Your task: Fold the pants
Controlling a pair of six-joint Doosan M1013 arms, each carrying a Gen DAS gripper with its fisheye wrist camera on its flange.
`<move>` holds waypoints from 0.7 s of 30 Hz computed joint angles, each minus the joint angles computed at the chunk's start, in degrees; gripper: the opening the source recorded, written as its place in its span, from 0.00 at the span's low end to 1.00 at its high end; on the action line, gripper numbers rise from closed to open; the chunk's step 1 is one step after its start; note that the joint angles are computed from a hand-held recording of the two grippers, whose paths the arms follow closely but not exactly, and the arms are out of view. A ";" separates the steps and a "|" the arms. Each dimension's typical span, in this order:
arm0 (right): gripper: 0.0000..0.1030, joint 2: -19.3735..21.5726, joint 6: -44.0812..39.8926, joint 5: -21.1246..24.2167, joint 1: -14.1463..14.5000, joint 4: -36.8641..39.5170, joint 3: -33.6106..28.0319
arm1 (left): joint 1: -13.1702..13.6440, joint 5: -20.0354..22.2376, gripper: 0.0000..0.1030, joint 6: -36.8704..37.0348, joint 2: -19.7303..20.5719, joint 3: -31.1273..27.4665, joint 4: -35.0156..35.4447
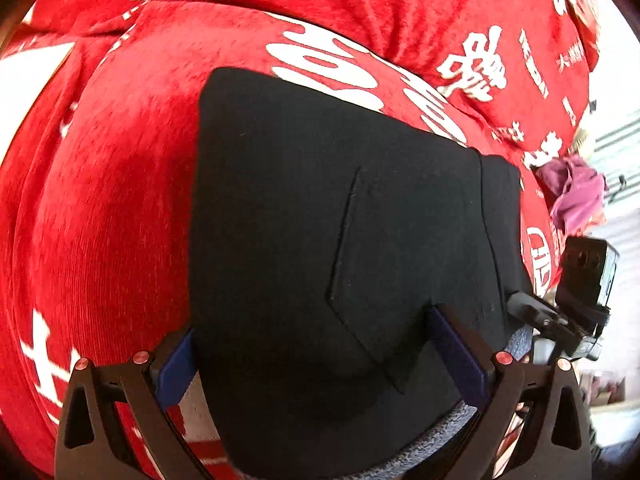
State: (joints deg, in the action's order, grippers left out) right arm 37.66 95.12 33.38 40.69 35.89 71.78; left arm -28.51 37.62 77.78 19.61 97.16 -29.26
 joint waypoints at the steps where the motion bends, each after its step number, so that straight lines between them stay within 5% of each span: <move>1: 1.00 0.41 0.38 0.53 0.26 -2.69 -0.80 | 0.07 0.13 1.00 0.00 0.03 -0.06 -0.29; 6: 0.96 1.63 11.08 6.31 1.87 -15.82 -5.33 | -1.09 -0.53 0.70 -2.02 -1.30 -0.24 4.53; 8: 0.72 0.65 15.16 5.93 2.90 -21.84 -5.31 | -1.46 -0.37 0.58 -2.48 -1.83 -0.40 6.04; 11: 0.58 -0.74 15.86 4.10 3.39 -22.77 -4.32 | -1.90 -0.95 0.45 -2.33 -2.95 -0.42 7.38; 21: 0.54 -2.19 19.32 3.22 4.70 -28.02 -6.31 | -0.55 0.11 0.45 0.14 -5.15 -2.85 3.88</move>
